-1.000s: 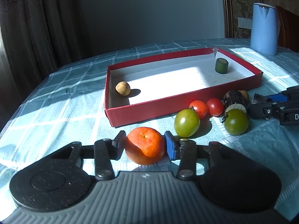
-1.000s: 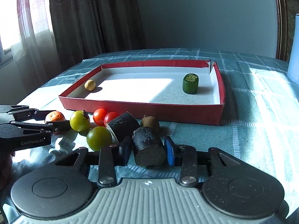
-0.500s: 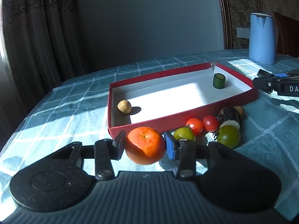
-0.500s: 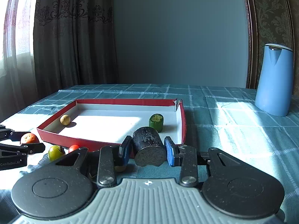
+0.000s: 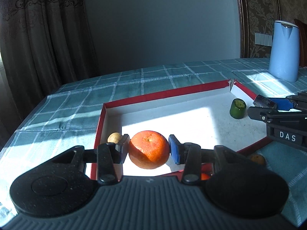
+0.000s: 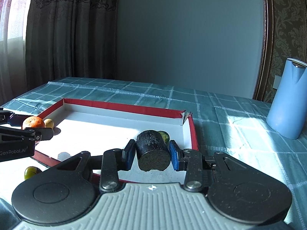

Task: Organize fruits
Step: 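Carry the tangerine into the tray with the left gripper while the right gripper carries a dark sugarcane chunk in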

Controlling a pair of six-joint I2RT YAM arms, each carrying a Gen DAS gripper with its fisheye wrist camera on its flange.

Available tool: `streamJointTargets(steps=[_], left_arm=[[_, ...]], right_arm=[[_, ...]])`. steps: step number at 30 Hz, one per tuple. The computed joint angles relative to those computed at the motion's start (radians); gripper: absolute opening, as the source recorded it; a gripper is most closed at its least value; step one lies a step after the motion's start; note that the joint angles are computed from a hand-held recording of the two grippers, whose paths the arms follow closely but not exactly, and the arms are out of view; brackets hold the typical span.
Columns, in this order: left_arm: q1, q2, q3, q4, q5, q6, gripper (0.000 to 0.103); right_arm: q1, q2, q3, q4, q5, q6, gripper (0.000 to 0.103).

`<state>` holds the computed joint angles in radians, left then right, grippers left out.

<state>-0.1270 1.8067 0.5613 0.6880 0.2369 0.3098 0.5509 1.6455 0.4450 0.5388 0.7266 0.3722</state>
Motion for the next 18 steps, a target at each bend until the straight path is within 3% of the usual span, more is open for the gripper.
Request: streamJointTargets(steps=[12,18], left_arm=[[-0.060,0.189,0.250,-0.137,-0.149,-0.080,0.040],[-0.068,0.241,0.330,-0.172,-0.179,-0.107,0.041]], right_arm=[[-0.094,0.176,0.177,-0.039,-0.107,-0.071,0.037],[-0.097,0.232,0.253,-0.035,-0.095,-0.114,0.037]])
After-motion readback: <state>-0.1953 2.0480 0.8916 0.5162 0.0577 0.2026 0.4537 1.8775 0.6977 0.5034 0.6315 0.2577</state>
